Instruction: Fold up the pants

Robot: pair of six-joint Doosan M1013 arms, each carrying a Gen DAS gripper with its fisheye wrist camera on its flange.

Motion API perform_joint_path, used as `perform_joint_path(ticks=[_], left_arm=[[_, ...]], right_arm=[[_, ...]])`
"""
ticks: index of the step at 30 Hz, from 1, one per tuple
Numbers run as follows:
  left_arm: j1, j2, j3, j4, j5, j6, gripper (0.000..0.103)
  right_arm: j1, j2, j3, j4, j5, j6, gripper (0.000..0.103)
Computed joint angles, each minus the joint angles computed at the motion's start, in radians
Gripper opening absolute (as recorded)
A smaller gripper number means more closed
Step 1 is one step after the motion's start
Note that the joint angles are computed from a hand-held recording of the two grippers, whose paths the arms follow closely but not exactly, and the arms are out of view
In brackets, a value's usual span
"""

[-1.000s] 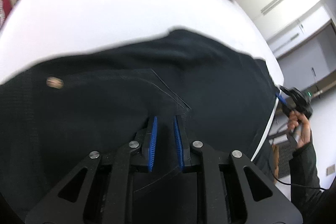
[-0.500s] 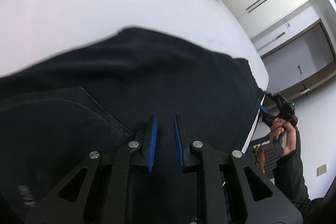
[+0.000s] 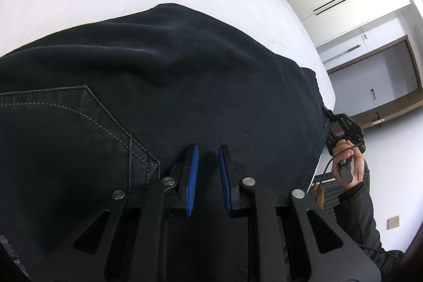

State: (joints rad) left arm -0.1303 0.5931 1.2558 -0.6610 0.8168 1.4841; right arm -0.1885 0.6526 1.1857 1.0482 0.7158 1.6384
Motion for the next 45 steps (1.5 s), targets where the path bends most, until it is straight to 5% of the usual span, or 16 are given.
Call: perform_joint_path(ticks=[6,15,21,28,31,34,36,38,45], left_arm=[[-0.001,0.0,0.002,0.001,-0.005,-0.001,0.017],[-0.005,-0.001,0.005,0.007,-0.018,-0.007,0.017],[-0.005,0.0,0.008,-0.007,-0.028,-0.016,0.017],[0.002,0.0,0.011,-0.046,-0.037,-0.019,0.017],[0.007,-0.003,0.017,-0.086,-0.045,-0.025,0.017],[0.015,-0.005,0.027,-0.169,-0.055,-0.003,0.018],[0.02,0.001,0.023,-0.226,-0.044,0.003,0.034],[0.025,0.002,0.03,-0.328,-0.058,0.046,0.07],[0.037,0.042,-0.023,-0.529,0.003,0.099,0.09]], right_arm=[[0.002,-0.006,0.017,0.042,-0.011,-0.062,0.005],[0.078,-0.028,-0.052,-0.344,-0.039,0.054,0.005],[0.215,-0.058,-0.117,-0.643,0.044,-0.183,0.005],[0.397,-0.089,-0.033,-1.012,0.076,-0.424,0.005],[0.429,-0.074,-0.017,-1.167,0.08,-0.374,0.006],[0.428,-0.077,-0.004,-1.175,0.062,-0.352,0.006],[0.432,-0.083,-0.001,-1.186,0.047,-0.351,0.006],[0.44,-0.093,0.01,-1.21,0.022,-0.349,0.006],[0.481,-0.142,0.062,-1.217,-0.067,-0.392,0.006]])
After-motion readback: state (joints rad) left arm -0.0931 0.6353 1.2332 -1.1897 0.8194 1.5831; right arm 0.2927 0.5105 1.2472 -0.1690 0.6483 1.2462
